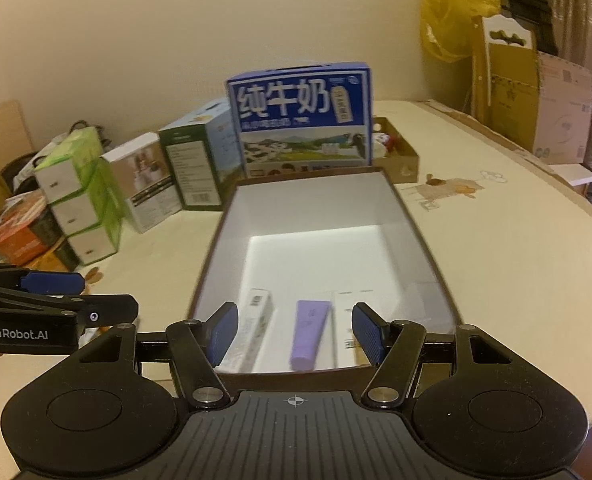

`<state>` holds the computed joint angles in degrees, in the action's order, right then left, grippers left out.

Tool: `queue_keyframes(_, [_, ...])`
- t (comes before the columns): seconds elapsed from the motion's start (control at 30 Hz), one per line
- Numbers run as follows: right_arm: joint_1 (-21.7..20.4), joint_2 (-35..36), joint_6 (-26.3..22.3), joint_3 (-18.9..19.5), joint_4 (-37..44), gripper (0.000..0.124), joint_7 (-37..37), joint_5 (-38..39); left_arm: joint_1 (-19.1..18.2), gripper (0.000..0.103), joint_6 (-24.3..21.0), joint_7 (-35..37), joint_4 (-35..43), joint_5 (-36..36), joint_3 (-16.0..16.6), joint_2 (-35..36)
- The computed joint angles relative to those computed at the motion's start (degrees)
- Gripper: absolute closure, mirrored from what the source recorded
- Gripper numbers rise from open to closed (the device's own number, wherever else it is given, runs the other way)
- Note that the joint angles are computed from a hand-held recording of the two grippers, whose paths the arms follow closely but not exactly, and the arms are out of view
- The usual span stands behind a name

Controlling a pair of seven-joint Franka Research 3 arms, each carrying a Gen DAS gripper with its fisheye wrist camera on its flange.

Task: Organize rigid objects
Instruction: 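Open both grippers to release the items and withdraw, then move both tools away from the shoebox toward the white wifi extender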

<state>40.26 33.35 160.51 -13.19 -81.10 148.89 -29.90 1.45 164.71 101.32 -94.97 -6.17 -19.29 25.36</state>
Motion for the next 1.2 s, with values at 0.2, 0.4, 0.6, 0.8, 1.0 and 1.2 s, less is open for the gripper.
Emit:
queue_keyframes(0.2, [0.61,0.49,0.53,1.45,1.08,0.063,-1.49,1.38,4.18,0.028,3.36,2.95,-7.70,-4.66,-2.33,-5.48])
queue_keyframes(0.4, [1.82,0.85,1.23,2.19,1.68,0.063,-3.13,2.90,7.50,0.028,6.87,7.99,-15.49,-11.87,-3.83,-11.66])
queue_keyframes(0.6, [2.51,1.64,2.60,3.50,2.54,0.063,-6.31,5.44,6.18,0.028,8.79,11.58,-22.03,-17.53,-0.79,-17.19])
queue_keyframes(0.8, [2.83,2.76,4.02,5.24,3.45,0.063,-11.39,9.06,3.65,0.028,9.76,14.64,-27.53,-22.83,3.19,-21.76])
queue_keyframes(1.0, [2.31,4.25,5.82,8.30,4.30,0.063,-19.03,14.49,0.47,0.028,10.37,16.14,-32.55,-26.32,7.80,-25.26])
queue_keyframes(1.2, [1.96,6.05,6.89,11.08,5.17,0.063,-26.60,20.37,-2.38,0.028,10.97,11.74,-36.94,-22.82,12.33,-27.34])
